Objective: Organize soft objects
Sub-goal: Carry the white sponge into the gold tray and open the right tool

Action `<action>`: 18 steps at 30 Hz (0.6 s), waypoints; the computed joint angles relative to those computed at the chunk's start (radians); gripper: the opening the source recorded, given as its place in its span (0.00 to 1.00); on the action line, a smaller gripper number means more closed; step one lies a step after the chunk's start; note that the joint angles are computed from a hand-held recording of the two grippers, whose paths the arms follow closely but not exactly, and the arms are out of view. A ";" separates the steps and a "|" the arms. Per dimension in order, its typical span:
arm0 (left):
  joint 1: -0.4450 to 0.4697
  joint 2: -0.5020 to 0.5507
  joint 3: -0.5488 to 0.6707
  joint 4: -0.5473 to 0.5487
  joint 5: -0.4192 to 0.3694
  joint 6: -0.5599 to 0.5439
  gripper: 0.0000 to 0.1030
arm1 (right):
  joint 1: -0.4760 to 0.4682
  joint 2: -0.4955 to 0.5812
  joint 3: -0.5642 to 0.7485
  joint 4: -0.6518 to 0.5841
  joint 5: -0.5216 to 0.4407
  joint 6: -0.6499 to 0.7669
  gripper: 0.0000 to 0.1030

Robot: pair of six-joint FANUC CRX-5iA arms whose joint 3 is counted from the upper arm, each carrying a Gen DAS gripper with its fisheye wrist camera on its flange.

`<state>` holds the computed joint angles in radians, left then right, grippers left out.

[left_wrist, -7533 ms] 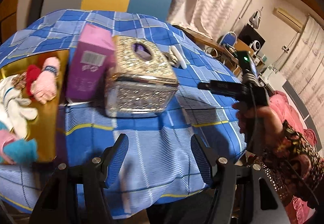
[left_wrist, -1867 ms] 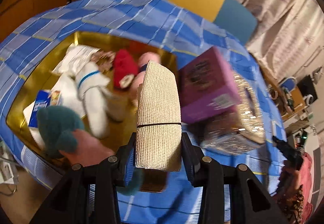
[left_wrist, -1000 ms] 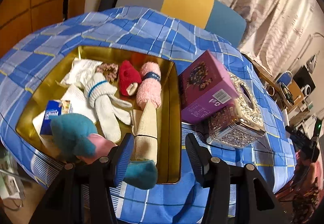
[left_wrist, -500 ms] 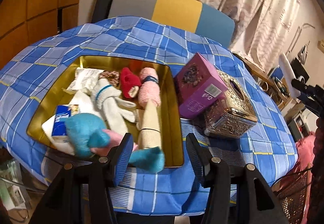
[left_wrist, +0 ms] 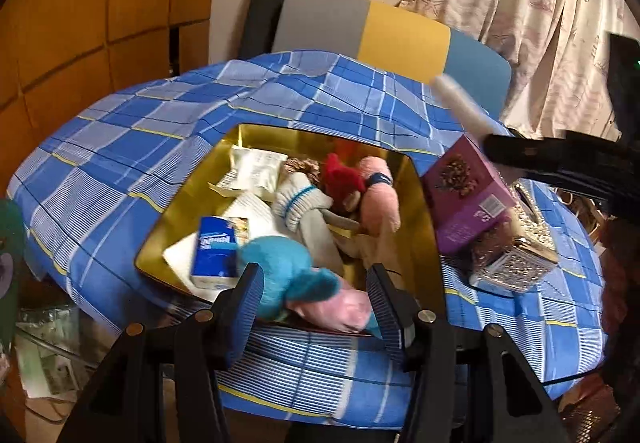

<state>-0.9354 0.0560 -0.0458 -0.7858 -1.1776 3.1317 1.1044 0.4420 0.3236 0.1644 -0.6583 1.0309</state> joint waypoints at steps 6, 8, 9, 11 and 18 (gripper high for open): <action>0.010 -0.020 -0.032 -0.002 -0.003 0.020 0.53 | 0.012 0.166 0.214 -0.007 -0.114 0.066 0.55; 0.017 -0.021 -0.036 0.005 -0.009 0.026 0.53 | 0.013 0.204 0.262 0.006 -0.140 0.077 0.55; 0.022 -0.021 -0.038 0.009 -0.014 0.028 0.53 | 0.016 0.228 0.291 0.020 -0.157 0.076 0.55; 0.022 -0.015 -0.034 0.008 -0.037 0.035 0.53 | 0.015 0.266 0.349 0.013 -0.190 0.087 0.55; 0.015 -0.009 -0.030 -0.021 -0.090 0.058 0.53 | 0.021 0.382 0.514 0.021 -0.279 0.121 0.56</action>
<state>-0.9204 0.0467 -0.0753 -0.8065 -1.2671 3.1899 1.1250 0.8237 0.8380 0.1858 -0.9369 1.1515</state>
